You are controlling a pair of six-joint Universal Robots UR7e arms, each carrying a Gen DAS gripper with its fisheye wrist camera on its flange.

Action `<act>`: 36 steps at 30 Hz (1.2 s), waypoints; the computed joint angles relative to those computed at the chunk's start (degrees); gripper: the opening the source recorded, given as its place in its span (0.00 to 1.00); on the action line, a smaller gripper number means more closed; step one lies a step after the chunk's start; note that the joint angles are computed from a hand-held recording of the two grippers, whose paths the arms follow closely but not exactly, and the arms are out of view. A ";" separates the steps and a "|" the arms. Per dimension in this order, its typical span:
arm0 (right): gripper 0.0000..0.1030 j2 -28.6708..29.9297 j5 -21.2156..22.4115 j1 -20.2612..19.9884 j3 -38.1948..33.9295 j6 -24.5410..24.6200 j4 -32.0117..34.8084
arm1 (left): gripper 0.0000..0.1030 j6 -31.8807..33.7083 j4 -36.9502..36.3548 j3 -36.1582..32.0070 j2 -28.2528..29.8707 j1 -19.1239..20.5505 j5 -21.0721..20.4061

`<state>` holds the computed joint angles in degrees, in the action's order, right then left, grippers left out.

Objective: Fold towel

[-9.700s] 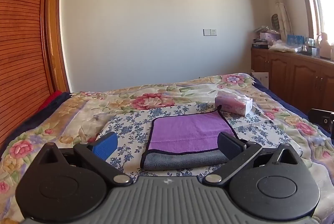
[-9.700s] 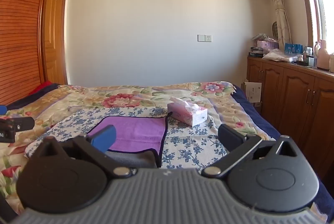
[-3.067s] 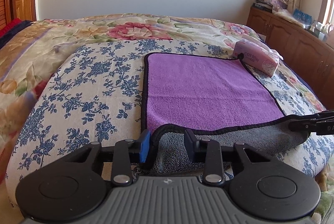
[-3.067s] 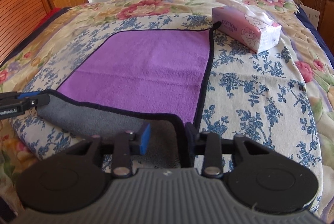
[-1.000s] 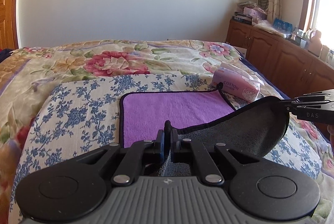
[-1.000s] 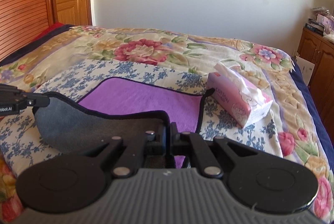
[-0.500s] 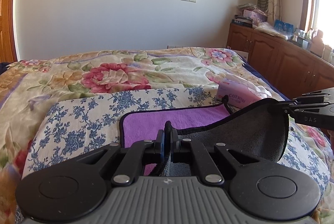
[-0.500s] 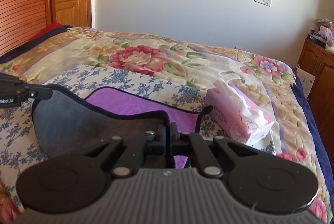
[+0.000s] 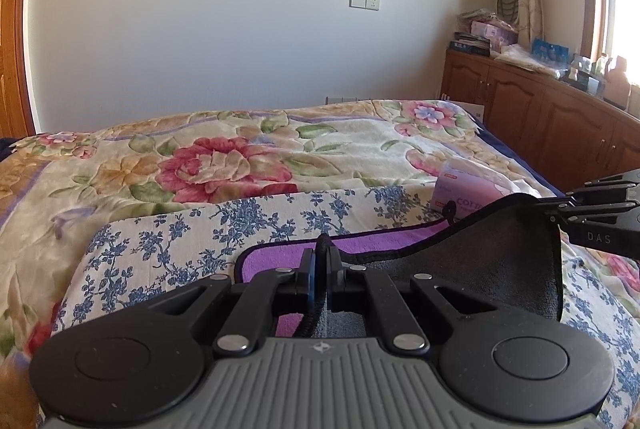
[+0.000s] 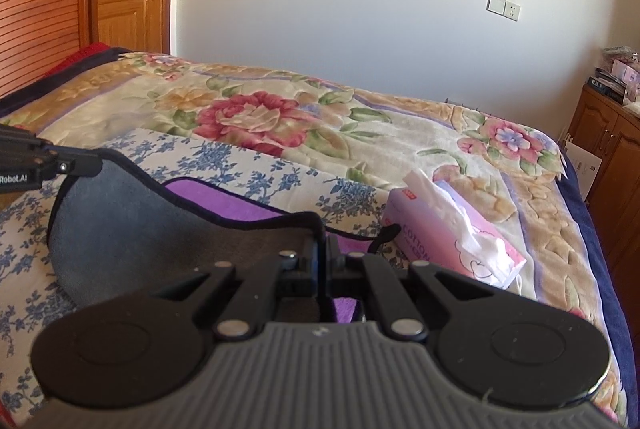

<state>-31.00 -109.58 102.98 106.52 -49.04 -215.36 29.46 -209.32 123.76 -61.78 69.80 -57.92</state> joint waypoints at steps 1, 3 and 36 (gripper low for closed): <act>0.04 0.13 -0.03 -0.09 -0.35 -0.09 0.15 | 0.06 -0.01 0.24 -0.54 0.21 0.23 -0.21; 0.04 0.46 -0.10 -0.23 -0.99 -0.34 0.24 | 0.06 -0.05 0.59 -1.37 0.63 0.57 -0.65; 0.04 7.32 -0.84 -1.71 -11.89 -2.59 -1.68 | 0.06 10.81 -3.86 -13.41 10.36 3.09 -0.10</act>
<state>-23.68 -110.42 101.27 94.63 -51.64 -217.05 40.27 -213.18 110.35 -51.42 72.90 -58.02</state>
